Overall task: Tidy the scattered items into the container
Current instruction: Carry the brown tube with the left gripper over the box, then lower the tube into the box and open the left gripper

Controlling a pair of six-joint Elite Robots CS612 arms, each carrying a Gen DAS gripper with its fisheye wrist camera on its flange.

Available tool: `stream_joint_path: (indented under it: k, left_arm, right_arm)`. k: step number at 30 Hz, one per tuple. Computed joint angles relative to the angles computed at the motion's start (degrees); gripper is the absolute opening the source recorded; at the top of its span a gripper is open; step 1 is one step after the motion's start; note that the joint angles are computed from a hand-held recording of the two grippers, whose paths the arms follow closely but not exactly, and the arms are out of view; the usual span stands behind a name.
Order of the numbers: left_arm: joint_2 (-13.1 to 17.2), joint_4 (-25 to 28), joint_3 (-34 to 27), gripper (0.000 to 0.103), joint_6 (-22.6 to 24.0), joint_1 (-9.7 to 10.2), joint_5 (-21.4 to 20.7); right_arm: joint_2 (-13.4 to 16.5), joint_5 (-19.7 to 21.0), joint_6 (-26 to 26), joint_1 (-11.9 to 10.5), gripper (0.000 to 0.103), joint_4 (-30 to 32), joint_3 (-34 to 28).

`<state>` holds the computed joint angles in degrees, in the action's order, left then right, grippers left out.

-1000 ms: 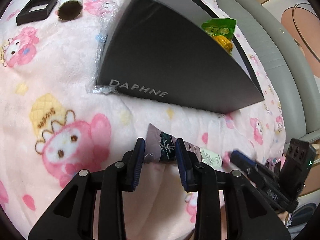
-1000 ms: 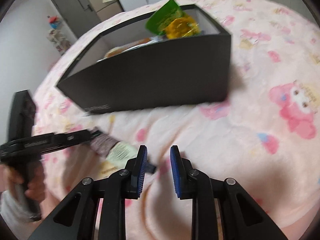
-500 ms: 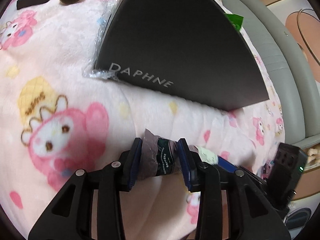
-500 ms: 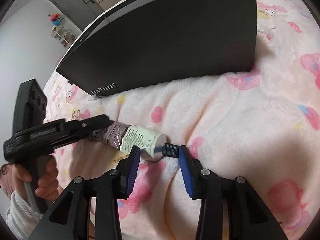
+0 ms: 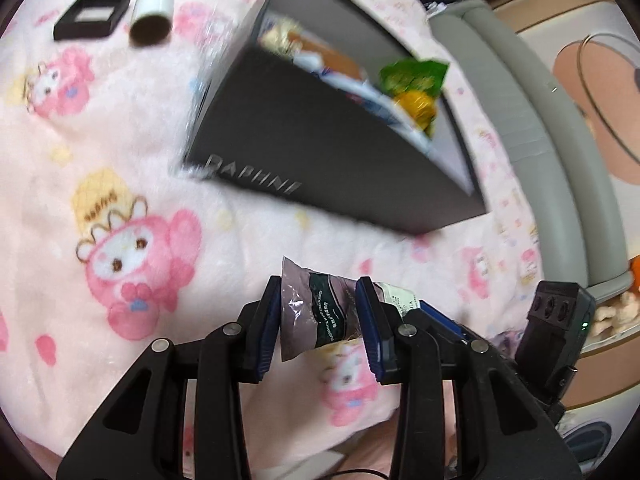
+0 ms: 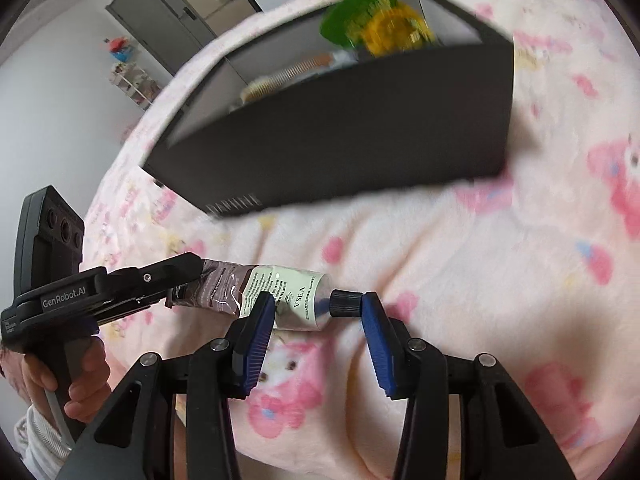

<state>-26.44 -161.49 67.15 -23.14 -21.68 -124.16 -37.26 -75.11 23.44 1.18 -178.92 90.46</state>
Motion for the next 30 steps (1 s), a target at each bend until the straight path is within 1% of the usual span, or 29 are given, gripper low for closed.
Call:
stream_joint_path:
  k: [3,6,10,12,17,22,24,27,30]
  left_arm:
    - [-1.1,-2.7,0.8,0.036,0.0,0.11,0.2]
    - [-1.7,-4.0,0.6,0.036,0.0,0.23,0.0]
    - [-1.5,-5.2,-1.3,0.036,-0.1,0.49,-1.4]
    - [-0.8,-5.1,-3.1,0.036,-0.3,0.07,-1.2]
    - [1.4,-2.2,-9.2,0.036,0.7,-0.63,-0.3]
    - [5.2,3.6,-17.4,0.036,2.9,-1.62,0.6]
    - [6.7,6.5,-20.5,0.036,3.9,-2.03,1.1]
    - [8.4,11.1,-23.7,0.036,5.6,-2.63,2.1]
    - [9.3,14.0,-25.0,0.035,7.1,-3.0,2.5]
  right_arm:
    - [-0.9,-0.4,-0.4,0.0,0.04,-1.7,0.3]
    - [-1.8,-1.0,-0.9,0.0,0.04,-3.1,0.6]
    - [-2.5,-2.5,-1.6,0.0,0.04,-4.8,0.1]
    - [-2.4,-3.4,-1.9,0.2,0.04,-5.4,-0.8]
    - [-2.3,-5.1,-3.0,-0.4,0.04,-5.0,-2.9]
    - [-1.5,-7.4,-4.4,-1.4,0.04,-3.6,-5.8]
    - [-0.9,-7.9,-5.1,-1.8,0.04,-2.4,-6.9]
    - [0.2,-8.8,-4.7,-2.3,0.04,1.3,-8.7]
    - [0.7,-11.3,-4.6,-2.1,0.04,4.1,-9.2]
